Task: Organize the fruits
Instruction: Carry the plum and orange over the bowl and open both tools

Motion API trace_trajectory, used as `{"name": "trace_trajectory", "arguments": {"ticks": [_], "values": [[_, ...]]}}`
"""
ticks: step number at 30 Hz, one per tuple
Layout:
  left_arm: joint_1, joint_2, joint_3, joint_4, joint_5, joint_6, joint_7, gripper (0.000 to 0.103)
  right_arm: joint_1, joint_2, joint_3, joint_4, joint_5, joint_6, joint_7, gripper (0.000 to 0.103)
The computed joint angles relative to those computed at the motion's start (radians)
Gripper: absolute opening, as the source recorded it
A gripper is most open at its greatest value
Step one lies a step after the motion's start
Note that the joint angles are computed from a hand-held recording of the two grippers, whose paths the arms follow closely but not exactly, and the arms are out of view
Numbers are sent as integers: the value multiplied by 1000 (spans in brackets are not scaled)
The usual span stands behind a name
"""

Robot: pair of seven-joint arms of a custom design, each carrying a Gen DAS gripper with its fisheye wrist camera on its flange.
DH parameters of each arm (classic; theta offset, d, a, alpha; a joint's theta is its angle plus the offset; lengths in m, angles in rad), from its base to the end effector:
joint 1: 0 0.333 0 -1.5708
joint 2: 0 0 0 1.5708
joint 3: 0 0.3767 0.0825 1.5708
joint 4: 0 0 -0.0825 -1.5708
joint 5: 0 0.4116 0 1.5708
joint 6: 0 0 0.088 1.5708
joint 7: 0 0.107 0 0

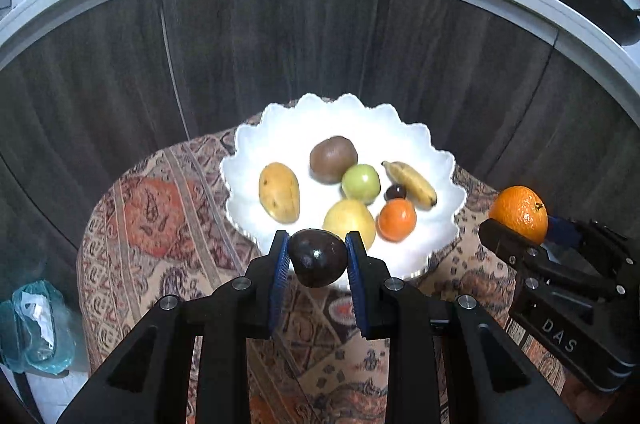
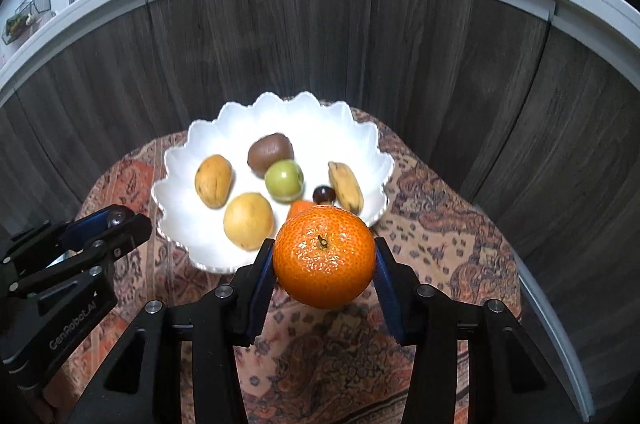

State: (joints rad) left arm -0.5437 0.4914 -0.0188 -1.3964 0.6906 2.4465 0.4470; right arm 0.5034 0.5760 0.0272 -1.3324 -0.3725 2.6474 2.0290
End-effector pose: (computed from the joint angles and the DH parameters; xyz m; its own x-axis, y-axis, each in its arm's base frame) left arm 0.6778 -0.4224 0.5325 0.1219 -0.9899 0.0725 -0.7024 -0.1377 -0.6984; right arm 0.7113 0.4211 0.5242 0.3094 -0.9507 0.0207 -0.6716 -0.2339 -0.7031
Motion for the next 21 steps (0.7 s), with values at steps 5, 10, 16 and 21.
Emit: {"name": "trace_trajectory", "arguments": {"ticks": [5,10,16,21], "values": [[18,34,0,60,-30,-6,52,28,-1,43,2,80,17,-33,-12,47],[35,82,4,132,-81,-10,114,28,2,106,0,187,39,-81,-35,47],[48,156,16,234,-150,-28,186,28,3,228,-8,391,78,-171,-71,47],[57,226,25,329,-211,-57,244,28,7,340,-19,579,119,-260,-104,47]]}}
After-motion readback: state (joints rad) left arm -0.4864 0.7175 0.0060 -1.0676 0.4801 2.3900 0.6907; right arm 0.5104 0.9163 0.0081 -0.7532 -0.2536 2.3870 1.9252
